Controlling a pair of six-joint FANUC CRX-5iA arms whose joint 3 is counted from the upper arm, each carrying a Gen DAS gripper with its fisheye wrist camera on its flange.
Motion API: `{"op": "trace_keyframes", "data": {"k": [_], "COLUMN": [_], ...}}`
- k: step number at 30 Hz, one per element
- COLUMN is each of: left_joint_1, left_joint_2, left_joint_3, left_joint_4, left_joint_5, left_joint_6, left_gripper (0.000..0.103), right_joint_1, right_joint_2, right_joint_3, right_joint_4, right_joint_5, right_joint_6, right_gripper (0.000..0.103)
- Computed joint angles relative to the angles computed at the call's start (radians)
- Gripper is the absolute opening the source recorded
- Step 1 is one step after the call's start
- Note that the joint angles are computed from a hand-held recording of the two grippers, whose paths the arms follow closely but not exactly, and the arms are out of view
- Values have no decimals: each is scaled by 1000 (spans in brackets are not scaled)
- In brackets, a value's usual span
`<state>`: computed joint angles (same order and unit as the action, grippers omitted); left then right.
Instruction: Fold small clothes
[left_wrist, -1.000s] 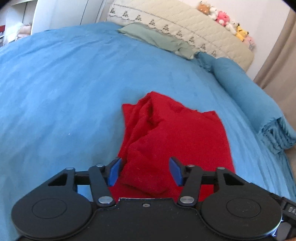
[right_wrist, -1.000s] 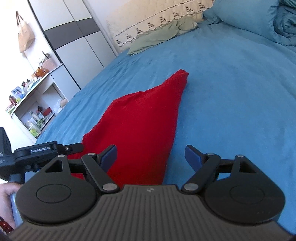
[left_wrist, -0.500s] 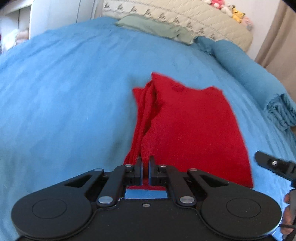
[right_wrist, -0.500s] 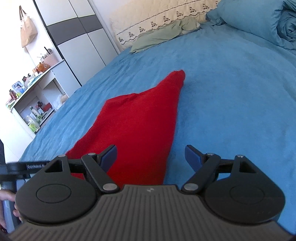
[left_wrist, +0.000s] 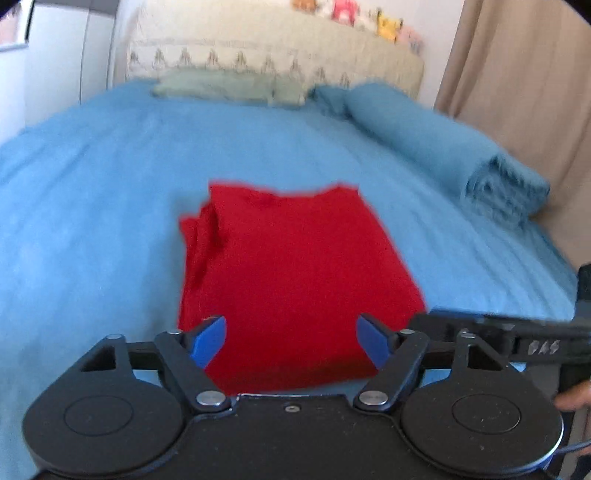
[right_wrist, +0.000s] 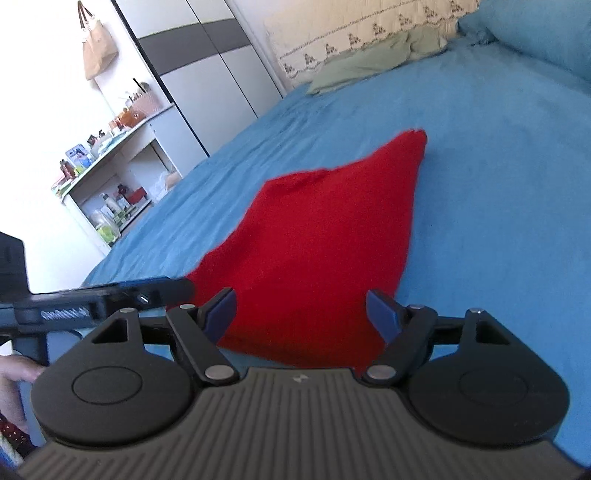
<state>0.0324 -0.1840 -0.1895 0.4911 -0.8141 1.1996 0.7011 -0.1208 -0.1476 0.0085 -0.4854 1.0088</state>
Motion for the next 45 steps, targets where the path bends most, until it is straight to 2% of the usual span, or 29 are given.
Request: {"op": "trace_keyframes", "data": {"k": [2,4,7,9,10,11,12,14,15,18,20,23,27,28,31,34,35,36,38,39,40,43,45], "left_joint_1": [8,16,21,18,12,6,6,20,31,79,90,80,57,53,49,35,28,24,16,10,3,-23,-28], "left_joint_2": [26,28,19,11,15,31,59,152,191,297,338,355,341,336,325,319,323,325,322,323,324,305,284], "left_joint_3": [10,-8,7,27,48,88,135,258,295,341,349,337,307,297,256,255,262,265,274,292,309,325,311], "left_joint_4": [-28,-32,-21,-36,-74,-130,-175,-214,-193,-23,31,28,23,29,70,30,12,9,-13,-39,-66,-114,-78], "left_joint_5": [-32,-20,-28,18,44,57,58,-27,-62,-154,-191,-203,-157,-146,-116,-91,-83,-80,-79,-85,-90,-82,-78], "left_joint_6": [40,51,77,73,90,124,148,194,199,171,195,193,137,128,86,104,112,116,144,158,164,164,144], "left_gripper": [76,71,71,82,97,103,103,103,103,102,93,86,86,84,67,64,59,55,38,35,31,26,25], "right_joint_1": [-15,-28,-54,-63,-62,-66,-74,-91,-102,-130,-142,-157,-159,-160,-165,-164,-157,-152,-146,-145,-141,-101,-84], "right_joint_2": [11,26,41,34,28,33,45,88,119,193,230,268,289,290,287,289,292,294,302,303,298,272,255], "right_joint_3": [19,36,77,88,81,91,110,174,220,325,373,413,419,417,404,402,399,395,403,407,406,377,372], "right_joint_4": [-56,-92,-160,-152,-105,-75,-58,-32,-39,-80,-110,-162,-178,-182,-202,-223,-209,-197,-182,-184,-178,-76,-37], "right_joint_5": [-26,-48,-82,-78,-67,-76,-97,-159,-208,-307,-344,-371,-359,-350,-324,-311,-303,-297,-296,-296,-290,-259,-257], "right_joint_6": [34,47,85,83,51,36,33,23,27,42,57,93,103,102,101,109,92,79,59,57,52,17,0], "right_gripper": [92,92,91,91,91,91,93,96,97,97,97,96,96,96,94,87,86,82,69,55,47,39,38]}}
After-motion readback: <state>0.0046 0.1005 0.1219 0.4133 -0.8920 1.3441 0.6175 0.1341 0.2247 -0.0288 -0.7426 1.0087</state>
